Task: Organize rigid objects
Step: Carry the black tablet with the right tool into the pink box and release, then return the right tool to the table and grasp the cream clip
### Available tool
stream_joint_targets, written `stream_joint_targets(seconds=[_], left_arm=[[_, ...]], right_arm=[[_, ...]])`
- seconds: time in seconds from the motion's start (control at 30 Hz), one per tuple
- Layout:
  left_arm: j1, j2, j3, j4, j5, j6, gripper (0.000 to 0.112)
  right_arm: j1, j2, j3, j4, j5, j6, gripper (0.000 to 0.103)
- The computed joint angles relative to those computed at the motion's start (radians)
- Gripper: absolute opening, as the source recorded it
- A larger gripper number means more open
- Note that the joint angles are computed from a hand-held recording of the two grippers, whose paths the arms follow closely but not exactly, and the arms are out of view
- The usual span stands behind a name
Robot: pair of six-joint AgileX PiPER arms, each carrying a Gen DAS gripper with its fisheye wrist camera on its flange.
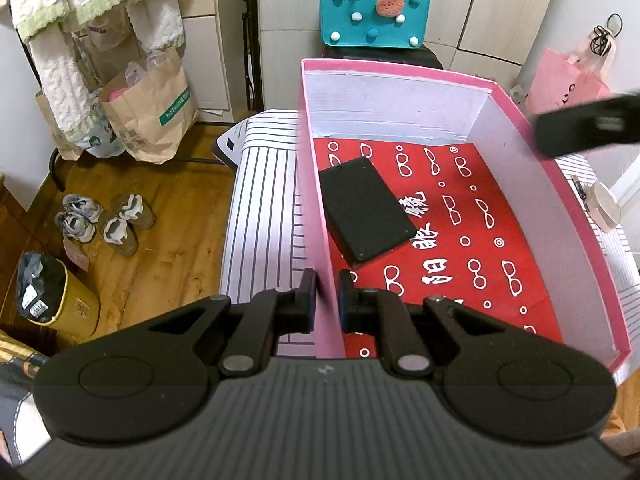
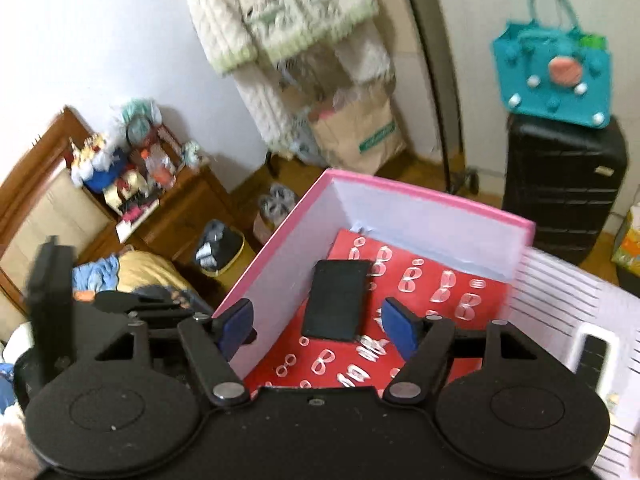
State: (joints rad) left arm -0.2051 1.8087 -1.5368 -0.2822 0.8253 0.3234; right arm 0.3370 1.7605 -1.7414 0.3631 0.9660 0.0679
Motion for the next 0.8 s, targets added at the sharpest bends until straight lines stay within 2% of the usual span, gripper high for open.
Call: stream_joint_targets(seconds=[0.17,0.3,0.37,0.47,0.53,0.7,0.8], left_arm=[[-0.004,-0.002,0.002,0.008,-0.001,-0.019,0.010],[-0.012,-0.016,0.033,0.017,-0.035,-0.023,0.010],[-0.011,-0.024,0.057,0.013,-0.058,-0.035,0.010],[-0.020,-0.041,0.089,0.027,-0.088,-0.058,0.009],[-0.018,-0.043,0.093,0.021,-0.093,-0.066,0.009],[-0.022,-0.047,0.094,0.040,-0.090,-0.106,0.009],[-0.034,-0.050,0.094,0.068,-0.089,-0.132,0.009]], right_arm=[[-0.053,-0.259,0.305,-0.048,-0.131,-0.024,0.076],[-0.095,-0.447,0.541,-0.122,-0.266,-0.029,0.076],[-0.146,-0.555,0.693,-0.058,-0.372,-0.138,0.086],[-0.163,-0.653,0.836,-0.123,-0.439,-0.107,0.087],[-0.159,-0.680,0.902,-0.166,-0.463,-0.084,0.088],[-0.200,-0.717,1.048,-0.070,-0.452,-0.127,0.088],[-0.168,-0.744,1.119,-0.065,-0.449,-0.085,0.087]])
